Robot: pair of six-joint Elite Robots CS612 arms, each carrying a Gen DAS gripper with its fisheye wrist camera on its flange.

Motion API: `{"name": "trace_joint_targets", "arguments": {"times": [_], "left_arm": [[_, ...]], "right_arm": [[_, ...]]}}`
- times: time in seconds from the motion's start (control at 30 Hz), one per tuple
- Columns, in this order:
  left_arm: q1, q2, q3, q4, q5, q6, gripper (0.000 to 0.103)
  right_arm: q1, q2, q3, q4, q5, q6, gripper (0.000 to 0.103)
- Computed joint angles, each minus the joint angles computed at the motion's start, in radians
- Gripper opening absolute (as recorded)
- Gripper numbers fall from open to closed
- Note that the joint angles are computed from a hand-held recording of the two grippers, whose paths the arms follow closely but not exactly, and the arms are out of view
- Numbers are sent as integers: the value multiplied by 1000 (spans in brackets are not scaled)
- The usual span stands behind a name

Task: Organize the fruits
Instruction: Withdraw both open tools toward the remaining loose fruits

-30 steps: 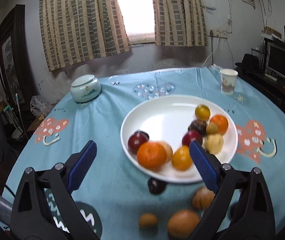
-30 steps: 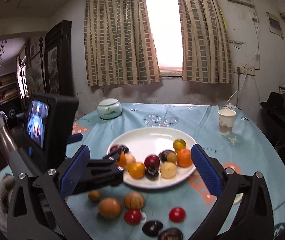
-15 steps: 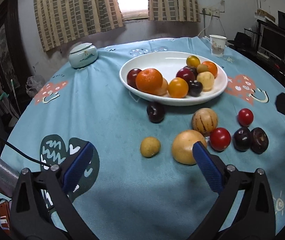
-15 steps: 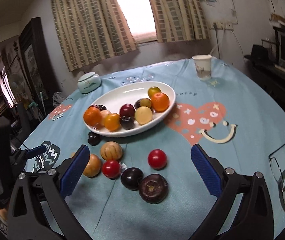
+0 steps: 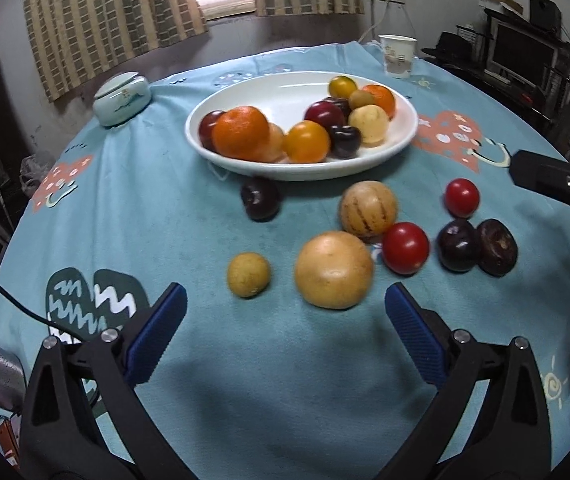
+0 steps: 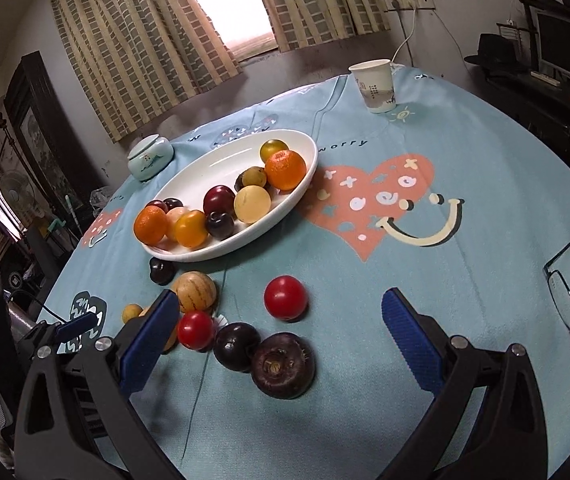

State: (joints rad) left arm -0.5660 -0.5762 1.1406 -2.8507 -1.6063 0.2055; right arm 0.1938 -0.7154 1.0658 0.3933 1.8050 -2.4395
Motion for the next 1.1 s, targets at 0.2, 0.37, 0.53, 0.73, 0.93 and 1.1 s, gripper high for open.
{"name": "trace_joint_targets", "arguments": {"times": [0.2, 0.37, 0.53, 0.73, 0.93, 1.1], "left_arm": [[-17, 24, -40, 45, 107, -7, 101], [-11, 25, -41, 26, 145, -61, 101], [2, 26, -47, 30, 147, -132, 101], [-2, 35, -71, 102, 155, -116, 101], [-2, 37, -75, 114, 145, -112, 101], [-5, 38, -74, 113, 146, -100, 101]], "right_arm": [[0, 2, -5, 8, -3, 0, 102], [-2, 2, -3, 9, -8, 5, 102], [-6, 13, -19, 25, -64, -22, 102], [5, 92, -144, 202, -60, -68, 102], [11, 98, -152, 219, -62, -114, 102], [3, 107, -164, 236, -103, -112, 102]]}}
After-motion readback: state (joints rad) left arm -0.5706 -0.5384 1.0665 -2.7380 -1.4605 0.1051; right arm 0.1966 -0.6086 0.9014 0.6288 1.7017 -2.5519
